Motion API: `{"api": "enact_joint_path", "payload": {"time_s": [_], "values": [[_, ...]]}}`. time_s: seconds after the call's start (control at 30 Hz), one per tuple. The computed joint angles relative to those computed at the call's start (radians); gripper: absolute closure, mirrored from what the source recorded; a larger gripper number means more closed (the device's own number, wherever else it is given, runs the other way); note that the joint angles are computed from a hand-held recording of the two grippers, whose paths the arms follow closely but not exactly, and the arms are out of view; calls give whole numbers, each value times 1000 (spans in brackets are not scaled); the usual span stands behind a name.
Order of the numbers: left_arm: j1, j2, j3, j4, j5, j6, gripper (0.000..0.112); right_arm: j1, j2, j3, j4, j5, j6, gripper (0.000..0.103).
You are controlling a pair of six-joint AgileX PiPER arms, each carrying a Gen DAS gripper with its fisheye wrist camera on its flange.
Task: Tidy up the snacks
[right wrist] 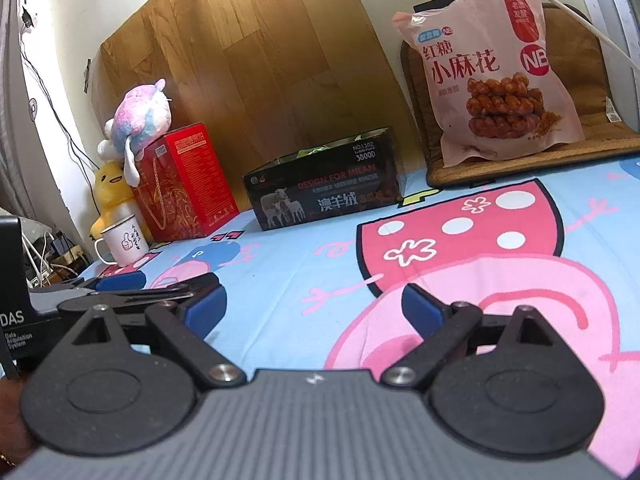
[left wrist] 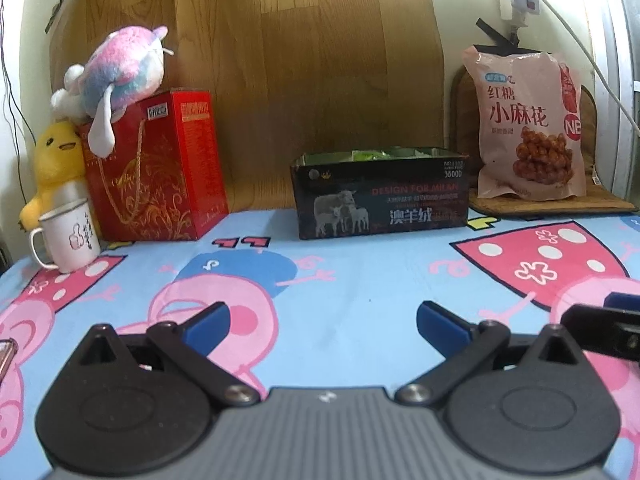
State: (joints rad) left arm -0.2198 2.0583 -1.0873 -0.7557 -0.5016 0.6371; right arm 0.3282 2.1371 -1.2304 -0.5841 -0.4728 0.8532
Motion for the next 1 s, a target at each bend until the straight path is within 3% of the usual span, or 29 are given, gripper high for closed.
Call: {"api": "enact_joint_path", "payload": {"time_s": [0.27,0.7,1.0], "values": [[-24,3,-15,-188,-11,178,9,-1,0,2,5,-4,-2,7],[-13,4,-13,-177,18,176,9,0,-3,10,26,-10,-11,7],[-16,7,-5,-124,11,148,9,6,2,-10,14,31,13,7]]}}
